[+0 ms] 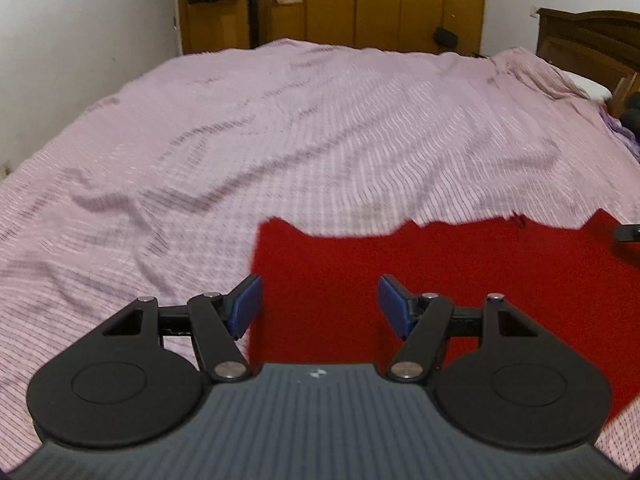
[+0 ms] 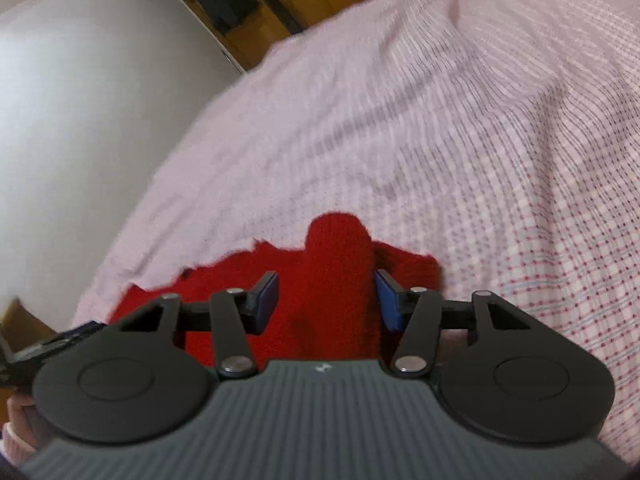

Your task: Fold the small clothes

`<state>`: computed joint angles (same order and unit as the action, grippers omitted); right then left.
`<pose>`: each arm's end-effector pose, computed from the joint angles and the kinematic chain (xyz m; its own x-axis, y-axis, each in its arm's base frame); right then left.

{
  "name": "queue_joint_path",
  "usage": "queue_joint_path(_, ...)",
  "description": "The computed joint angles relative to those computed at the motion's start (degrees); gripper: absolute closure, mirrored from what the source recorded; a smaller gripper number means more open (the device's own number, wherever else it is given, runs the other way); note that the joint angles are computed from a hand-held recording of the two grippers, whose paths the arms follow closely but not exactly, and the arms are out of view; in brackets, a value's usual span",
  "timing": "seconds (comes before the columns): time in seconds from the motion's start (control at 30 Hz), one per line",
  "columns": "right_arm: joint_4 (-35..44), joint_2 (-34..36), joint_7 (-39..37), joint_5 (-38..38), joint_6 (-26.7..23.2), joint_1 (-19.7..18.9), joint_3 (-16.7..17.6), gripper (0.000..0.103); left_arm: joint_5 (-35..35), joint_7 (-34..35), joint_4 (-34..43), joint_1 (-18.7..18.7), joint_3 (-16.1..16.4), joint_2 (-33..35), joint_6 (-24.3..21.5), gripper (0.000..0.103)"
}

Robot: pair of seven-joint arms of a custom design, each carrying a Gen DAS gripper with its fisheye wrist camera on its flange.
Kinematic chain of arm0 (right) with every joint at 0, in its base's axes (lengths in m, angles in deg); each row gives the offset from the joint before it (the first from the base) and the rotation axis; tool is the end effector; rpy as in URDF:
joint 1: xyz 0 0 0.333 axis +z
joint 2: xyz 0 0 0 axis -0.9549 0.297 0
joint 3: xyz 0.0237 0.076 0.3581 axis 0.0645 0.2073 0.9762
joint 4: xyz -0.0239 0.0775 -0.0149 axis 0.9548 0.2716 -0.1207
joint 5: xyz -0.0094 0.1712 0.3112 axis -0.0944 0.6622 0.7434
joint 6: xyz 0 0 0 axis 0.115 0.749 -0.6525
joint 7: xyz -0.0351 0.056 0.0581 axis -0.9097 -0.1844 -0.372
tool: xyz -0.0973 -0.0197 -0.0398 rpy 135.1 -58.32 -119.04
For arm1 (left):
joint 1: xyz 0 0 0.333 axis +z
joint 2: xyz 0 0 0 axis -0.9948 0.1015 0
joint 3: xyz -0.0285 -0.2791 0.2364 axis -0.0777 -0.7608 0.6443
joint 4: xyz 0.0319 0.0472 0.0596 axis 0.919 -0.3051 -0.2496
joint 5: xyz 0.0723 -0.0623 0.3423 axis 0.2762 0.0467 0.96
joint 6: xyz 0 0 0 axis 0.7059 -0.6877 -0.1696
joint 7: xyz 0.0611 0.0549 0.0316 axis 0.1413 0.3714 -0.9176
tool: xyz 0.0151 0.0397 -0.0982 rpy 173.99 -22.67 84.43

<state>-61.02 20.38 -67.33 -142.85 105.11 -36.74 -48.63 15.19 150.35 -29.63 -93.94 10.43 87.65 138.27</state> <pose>0.6060 0.3632 0.4168 -0.2249 -0.7636 -0.6052 -0.5503 0.6121 -0.5679 0.7367 -0.1941 0.4509 -0.4126 -0.9102 -0.0352 -0.5710 0.2886 -0.7686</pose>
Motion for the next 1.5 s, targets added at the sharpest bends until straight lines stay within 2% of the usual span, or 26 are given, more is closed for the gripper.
queue_joint_path(0.03,-0.2,0.2,0.1,0.6,0.5,-0.4,0.3,0.051,-0.2,0.3,-0.5,0.3,-0.6,-0.1,0.1,0.032)
queue_joint_path(0.1,0.5,1.1,6.5,-2.6,2.7,1.3,-2.7,0.058,0.1,0.4,-0.9,-0.1,-0.3,0.1,0.1,0.032)
queue_joint_path(0.13,0.5,1.0,6.2,-2.1,1.7,1.3,-2.3,0.079,0.5,0.1,-1.1,-0.8,0.7,0.1,0.4,0.032)
queue_joint_path(0.17,0.5,0.8,6.0,-2.4,1.0,1.5,-2.1,0.085,0.9,-0.1,-0.6,-1.2,1.3,0.5,0.3,0.032)
queue_joint_path(0.2,1.2,0.8,7.3,-4.6,0.9,2.2,-2.7,0.086,1.4,-0.2,-0.8,-1.7,1.9,0.6,0.7,0.032)
queue_joint_path(0.23,1.5,0.2,7.4,-6.5,-1.8,3.3,-2.8,0.087,1.8,-0.4,-0.7,-2.1,2.5,0.8,1.0,0.032)
queue_joint_path(0.33,2.0,-2.0,0.3,-7.5,-15.1,6.8,-1.6,0.088,3.3,-2.5,0.1,-5.0,6.4,1.8,2.3,0.032)
queue_joint_path(0.4,3.3,-1.6,-7.2,-3.5,-22.5,6.9,0.5,0.088,4.4,-5.2,1.7,-7.6,10.2,3.1,2.4,0.032)
queue_joint_path(0.43,4.3,-0.8,-12.4,0.5,-25.3,5.8,2.4,0.088,4.7,-6.6,2.7,-8.4,11.4,3.9,2.0,0.032)
queue_joint_path(0.53,7.7,2.7,-25.6,12.7,-30.1,1.1,8.5,0.084,5.4,-9.7,6.3,-8.4,11.8,6.2,-0.2,0.03)
queue_joint_path(0.57,9.0,4.1,-29.1,16.0,-32.7,0.7,9.5,0.084,5.8,-10.6,7.2,-8.4,12.0,6.8,-0.6,0.029)
queue_joint_path(0.67,8.2,4.4,-25.8,15.7,-32.1,2.6,7.0,0.082,7.3,-12.0,9.7,-8.0,11.8,8.5,-1.8,0.026)
queue_joint_path(0.8,7.8,3.2,-27.6,17.5,-32.9,2.6,7.3,0.077,8.5,-12.9,11.7,-7.1,10.7,9.6,-3.2,0.025)
queue_joint_path(0.93,6.5,0.2,-26.1,17.4,-36.8,4.7,7.2,0.053,9.3,-13.7,10.3,-6.7,10.2,8.2,-3.5,0.025)
queue_joint_path(0.97,5.9,-0.5,-24.9,16.5,-36.9,5.1,7.3,0.053,9.5,-13.8,9.6,-6.6,10.1,7.4,-3.7,0.025)
queue_joint_path(1.2,1.0,-6.9,-15.4,10.7,-35.9,5.9,10.2,0.052,11.4,-14.0,-0.4,-7.2,11.0,-0.4,-1.2,0.025)
queue_joint_path(1.27,0.0,-8.5,-12.7,9.7,-35.5,5.8,11.3,0.049,11.6,-14.1,-3.9,-7.1,11.1,-3.2,-0.5,0.025)
queue_joint_path(1.33,-1.0,-9.9,-10.5,8.9,-34.6,5.6,12.5,0.046,11.5,-13.8,-7.3,-6.6,10.5,-5.8,0.4,0.025)
queue_joint_path(1.43,-1.6,-11.0,-7.4,8.3,-32.5,5.3,13.9,0.045,10.4,-12.7,-12.4,-4.9,8.4,-9.7,1.4,0.025)
queue_joint_path(1.5,-1.5,-11.3,-6.0,8.6,-33.0,5.6,14.7,0.045,9.1,-12.0,-15.3,-3.6,6.8,-12.0,1.6,0.025)
